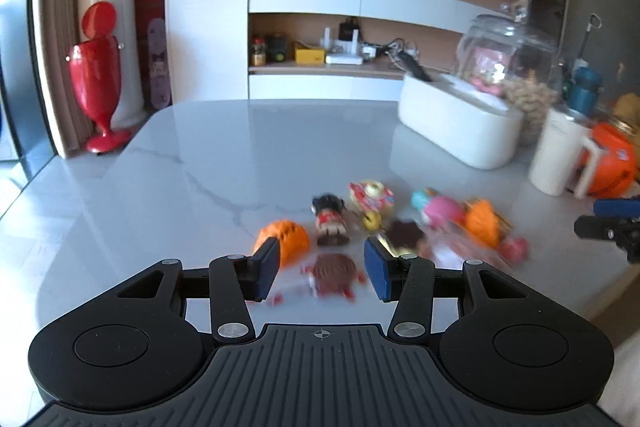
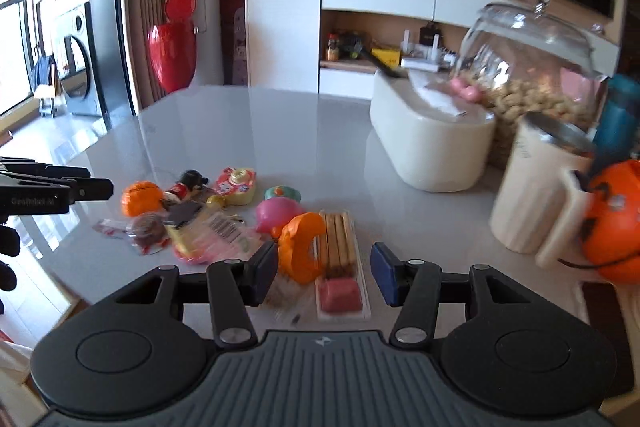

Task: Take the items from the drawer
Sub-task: 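Set the lollipop on the countertop with the left tool while the right tool sets the orange toy beside it, then push the empty drawer closed with both tools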

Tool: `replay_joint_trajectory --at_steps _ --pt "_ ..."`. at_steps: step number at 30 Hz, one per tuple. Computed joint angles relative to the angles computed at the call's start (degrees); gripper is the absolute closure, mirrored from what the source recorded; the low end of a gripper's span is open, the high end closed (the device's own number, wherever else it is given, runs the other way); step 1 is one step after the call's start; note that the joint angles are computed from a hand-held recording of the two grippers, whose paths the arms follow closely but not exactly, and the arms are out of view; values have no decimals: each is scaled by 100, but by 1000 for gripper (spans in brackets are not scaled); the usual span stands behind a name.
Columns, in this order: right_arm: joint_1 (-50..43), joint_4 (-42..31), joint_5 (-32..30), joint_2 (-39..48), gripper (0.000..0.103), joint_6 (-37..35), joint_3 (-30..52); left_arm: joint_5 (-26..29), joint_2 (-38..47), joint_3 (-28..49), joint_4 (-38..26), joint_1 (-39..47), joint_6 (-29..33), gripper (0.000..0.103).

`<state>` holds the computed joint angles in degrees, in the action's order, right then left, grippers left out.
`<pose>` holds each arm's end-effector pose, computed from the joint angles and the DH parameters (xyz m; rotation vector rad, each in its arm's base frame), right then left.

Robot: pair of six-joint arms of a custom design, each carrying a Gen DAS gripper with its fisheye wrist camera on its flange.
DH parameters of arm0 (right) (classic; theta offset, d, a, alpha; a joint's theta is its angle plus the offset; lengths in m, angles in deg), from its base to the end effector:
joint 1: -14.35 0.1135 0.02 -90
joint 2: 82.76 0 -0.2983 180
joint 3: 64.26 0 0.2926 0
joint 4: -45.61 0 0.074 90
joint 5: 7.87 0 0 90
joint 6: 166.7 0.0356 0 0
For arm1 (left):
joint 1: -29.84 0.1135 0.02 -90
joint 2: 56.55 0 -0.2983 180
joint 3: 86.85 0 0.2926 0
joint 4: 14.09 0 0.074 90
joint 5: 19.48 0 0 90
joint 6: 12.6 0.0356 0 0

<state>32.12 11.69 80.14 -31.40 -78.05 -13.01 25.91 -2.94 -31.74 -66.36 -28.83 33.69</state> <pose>0.2064 0.0674 0.2846 -0.3804 2.1378 0.2021 0.1245 -0.1564 0.2843 -0.0315 2.1550 -0.0439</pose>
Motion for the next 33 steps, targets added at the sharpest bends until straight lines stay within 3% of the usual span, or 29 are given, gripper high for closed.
replay_joint_trajectory --at_steps 1,3,6,8,9,11,14,17,19,22,26,30,33 --pt "7 -200 -43 -331 51 57 -84 -278 -43 94 -524 -495 -479 52" --pt "23 -882 -151 -1125 50 143 -170 -840 139 375 -1995 -1812 -2064 52" --pt "204 -2041 -307 -2140 47 338 -237 -906 952 752 -3785 -3616 -4627 52" --pt "556 -3012 -375 -2631 47 496 -184 -478 1412 819 -3972 -4473 -5567 52" --pt "927 -3424 -263 -2814 47 678 -194 -234 1489 760 -3759 -4697 -5674 52" --pt "2074 -4064 137 -3089 47 1368 -301 244 1559 582 -3044 -4950 -5626 52" --pt "3939 -4456 618 -3168 47 2771 -646 798 1667 376 -2137 -4722 -5103 52" --pt "4461 -4178 621 -2806 47 3302 -1008 1252 1715 195 -1501 -4166 -4353 52" --pt "4139 -3825 470 -2489 47 3174 -1178 1533 1698 -2 -1088 -3772 -4068 52" --pt "2600 -3226 -771 -1799 47 2796 -1466 1854 1700 -284 -521 -3327 -3877 54" --pt "1714 -2635 -1227 -1447 48 2728 -1710 1553 1885 -354 -349 -3280 -3810 54" --pt "2378 -1980 -357 -1237 50 2778 -1811 1172 1767 -642 69 -2878 -3660 54" --pt "2751 -1305 427 -849 58 2620 -1887 828 1760 -918 636 -2479 -3289 57"
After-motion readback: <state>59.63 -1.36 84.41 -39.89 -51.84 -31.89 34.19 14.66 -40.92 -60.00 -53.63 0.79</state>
